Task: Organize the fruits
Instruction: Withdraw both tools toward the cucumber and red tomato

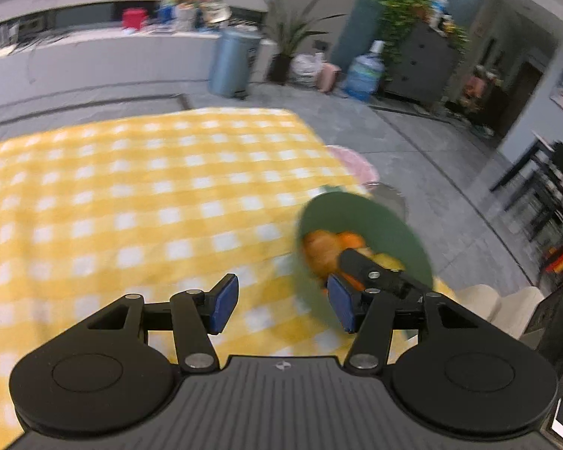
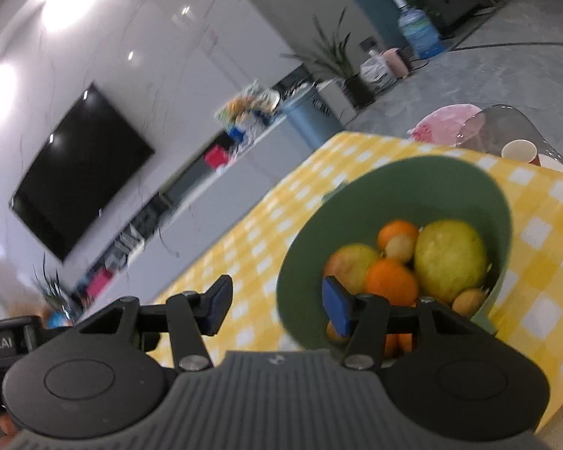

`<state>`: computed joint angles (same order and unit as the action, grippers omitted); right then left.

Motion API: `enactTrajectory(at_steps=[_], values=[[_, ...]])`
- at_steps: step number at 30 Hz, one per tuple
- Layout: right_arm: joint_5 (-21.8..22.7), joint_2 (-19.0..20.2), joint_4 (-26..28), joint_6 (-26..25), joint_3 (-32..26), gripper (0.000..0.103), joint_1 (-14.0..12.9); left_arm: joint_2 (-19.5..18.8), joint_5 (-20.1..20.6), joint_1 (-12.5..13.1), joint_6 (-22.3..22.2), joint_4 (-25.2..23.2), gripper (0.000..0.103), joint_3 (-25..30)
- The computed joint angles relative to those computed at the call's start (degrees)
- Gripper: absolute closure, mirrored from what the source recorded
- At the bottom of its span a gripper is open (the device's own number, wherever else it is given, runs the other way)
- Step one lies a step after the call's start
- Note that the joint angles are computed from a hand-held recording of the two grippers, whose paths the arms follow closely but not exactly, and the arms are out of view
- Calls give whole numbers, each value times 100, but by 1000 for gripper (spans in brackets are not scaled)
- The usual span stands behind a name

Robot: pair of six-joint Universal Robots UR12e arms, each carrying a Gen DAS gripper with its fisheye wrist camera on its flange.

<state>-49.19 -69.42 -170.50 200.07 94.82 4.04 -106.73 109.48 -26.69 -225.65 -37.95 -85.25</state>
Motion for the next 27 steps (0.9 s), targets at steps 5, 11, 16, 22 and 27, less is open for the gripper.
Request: enactTrajectory(at_steps=[5,11,16,22,27], values=[[-44,-166,909,-940,24,52,97,312,317,-4,-782,-456,38,-434],[-337,-298,1739,-1808,-7,51,246,588,289,74,-1501,-507,38,-977],[-339,-330,2252,-2283,-79,51,352,724,110,157,-1775,-258,38,-1339],[-618,-232,3356,-2778,-347,57,625,797,281,164,-1948,216,38,-1673],[-445,-48,4045,-2485,-604,58,695,820,104,230,-1868,651,36,-1837]])
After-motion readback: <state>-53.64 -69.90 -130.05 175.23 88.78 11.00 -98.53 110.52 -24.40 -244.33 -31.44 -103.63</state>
